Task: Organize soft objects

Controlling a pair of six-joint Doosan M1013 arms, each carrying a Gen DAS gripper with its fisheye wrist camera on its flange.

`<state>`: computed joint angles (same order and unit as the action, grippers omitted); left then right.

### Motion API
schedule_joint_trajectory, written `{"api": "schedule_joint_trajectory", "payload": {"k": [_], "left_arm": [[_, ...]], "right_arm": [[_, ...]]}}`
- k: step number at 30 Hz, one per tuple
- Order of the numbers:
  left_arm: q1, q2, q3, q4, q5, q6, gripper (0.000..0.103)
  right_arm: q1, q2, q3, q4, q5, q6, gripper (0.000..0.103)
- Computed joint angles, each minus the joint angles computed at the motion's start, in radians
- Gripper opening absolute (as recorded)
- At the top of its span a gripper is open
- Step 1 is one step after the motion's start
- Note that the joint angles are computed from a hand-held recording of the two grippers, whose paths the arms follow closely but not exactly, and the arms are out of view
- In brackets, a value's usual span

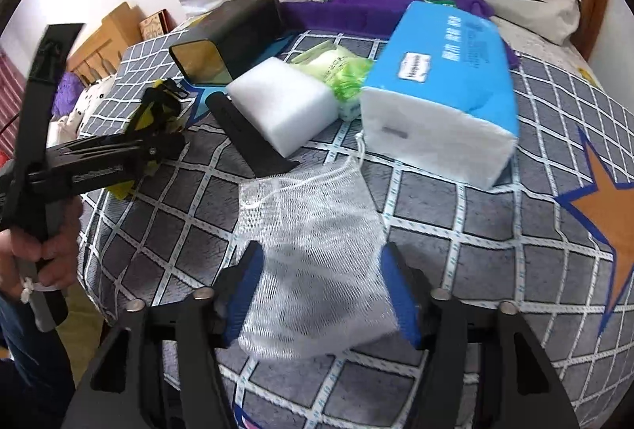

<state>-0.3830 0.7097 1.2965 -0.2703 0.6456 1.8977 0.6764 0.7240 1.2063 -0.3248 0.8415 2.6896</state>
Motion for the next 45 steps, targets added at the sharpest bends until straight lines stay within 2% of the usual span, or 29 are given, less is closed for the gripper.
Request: {"api": "schedule_joint_trajectory", "payload": {"k": [1, 5, 8, 11, 13, 15, 16, 19, 21, 23, 33, 37, 40, 42, 45], "left_arm": [[0.001, -0.001, 0.002, -0.011, 0.000, 0.013, 0.057], [0.000, 0.000, 0.003, -0.016, 0.004, 0.022, 0.057], [0.000, 0.001, 0.000, -0.016, 0.007, 0.023, 0.057], [0.001, 0.002, -0.003, -0.027, 0.012, 0.038, 0.057], [0.006, 0.003, -0.004, -0.048, 0.016, 0.054, 0.057], [0.010, 0.003, -0.005, -0.069, 0.020, 0.066, 0.057], [0.010, 0.003, -0.005, -0.074, 0.021, 0.068, 0.057], [0.009, 0.002, -0.003, -0.078, 0.018, 0.069, 0.057], [0.010, -0.003, 0.002, -0.096, 0.010, 0.090, 0.056], [0.014, -0.009, 0.008, -0.123, 0.007, 0.114, 0.054], [0.039, -0.035, 0.020, -0.248, 0.017, 0.212, 0.047], [0.044, -0.045, 0.024, -0.256, 0.008, 0.228, 0.045], [0.052, -0.045, 0.016, -0.298, 0.033, 0.263, 0.021], [0.057, -0.042, 0.009, -0.327, 0.052, 0.279, 0.021], [0.053, -0.041, 0.006, -0.309, 0.042, 0.277, 0.021]], "right_arm": [[-0.002, 0.003, -0.002, 0.007, -0.008, -0.007, 0.068], [-0.003, 0.020, -0.021, 0.018, -0.028, -0.026, 0.084], [0.006, 0.045, -0.058, -0.005, 0.014, -0.059, 0.091], [0.023, 0.073, -0.098, -0.065, 0.078, -0.091, 0.091], [0.026, 0.067, -0.084, -0.091, 0.061, -0.051, 0.086], [0.029, 0.058, -0.067, -0.124, 0.057, -0.006, 0.066], [0.028, 0.051, -0.054, -0.134, 0.050, 0.013, 0.060], [0.020, 0.019, 0.001, -0.145, -0.001, 0.089, 0.018], [0.005, -0.010, 0.050, -0.109, -0.079, 0.103, 0.010], [-0.004, -0.026, 0.076, -0.080, -0.128, 0.107, 0.010], [0.010, -0.036, 0.053, -0.148, -0.082, 0.105, 0.010], [0.017, -0.047, 0.050, -0.182, -0.078, 0.113, 0.009], [0.018, -0.053, 0.041, -0.211, -0.077, 0.119, 0.009], [0.019, -0.056, 0.036, -0.229, -0.077, 0.123, 0.009], [0.017, -0.056, 0.028, -0.247, -0.081, 0.126, 0.009]]}}
